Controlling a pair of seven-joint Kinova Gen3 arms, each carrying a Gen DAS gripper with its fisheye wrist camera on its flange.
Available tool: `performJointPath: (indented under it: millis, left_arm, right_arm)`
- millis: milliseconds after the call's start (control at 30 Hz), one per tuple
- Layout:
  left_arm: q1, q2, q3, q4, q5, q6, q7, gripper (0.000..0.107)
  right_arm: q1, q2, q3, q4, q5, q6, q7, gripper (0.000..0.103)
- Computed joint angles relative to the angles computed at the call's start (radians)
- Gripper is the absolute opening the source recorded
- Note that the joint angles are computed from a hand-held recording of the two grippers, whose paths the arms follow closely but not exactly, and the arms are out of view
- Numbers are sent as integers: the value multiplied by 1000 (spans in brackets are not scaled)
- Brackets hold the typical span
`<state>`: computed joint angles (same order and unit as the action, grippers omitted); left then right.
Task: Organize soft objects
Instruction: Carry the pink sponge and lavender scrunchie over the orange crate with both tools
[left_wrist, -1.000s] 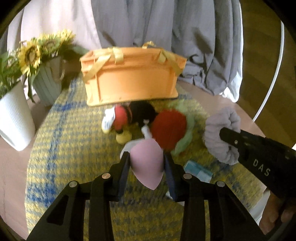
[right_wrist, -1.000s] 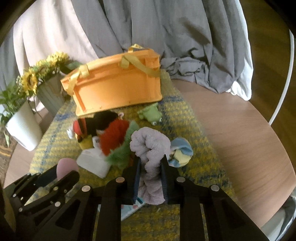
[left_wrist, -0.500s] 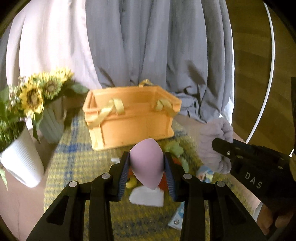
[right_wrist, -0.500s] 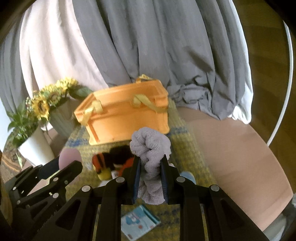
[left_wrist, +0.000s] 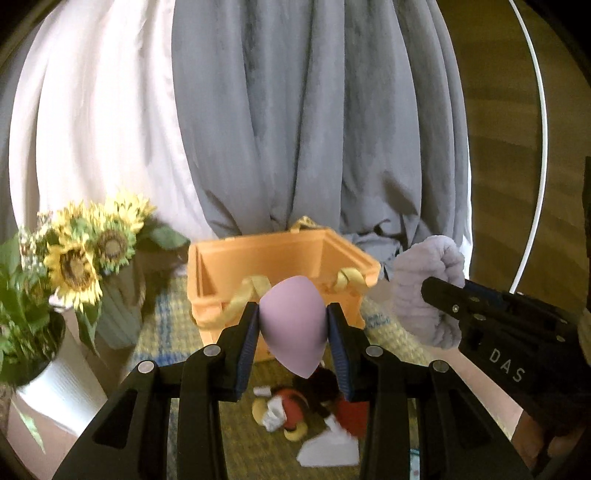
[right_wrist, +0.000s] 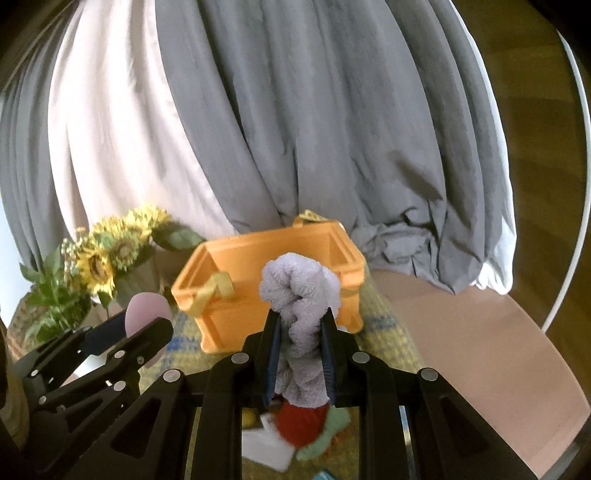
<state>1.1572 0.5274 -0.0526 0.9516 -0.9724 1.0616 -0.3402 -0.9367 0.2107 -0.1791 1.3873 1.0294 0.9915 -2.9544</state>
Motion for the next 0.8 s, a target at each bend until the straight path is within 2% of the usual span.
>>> performJointPath:
  millis: [200,433,800]
  left_arm:
    - [-11,13,-21,-25,-35,-16,-11,36]
    - [-62,31,-35,-62,-15,-69,-60,36]
    - [-141,86,-83,-142,56,-129,-141,36]
  right_arm:
    - [3,29,22,-44,38,-38,14,21]
    - [13,72,64,-111,39,-94,60,21]
    - [41,175,151,-257,-77,-197,209,21]
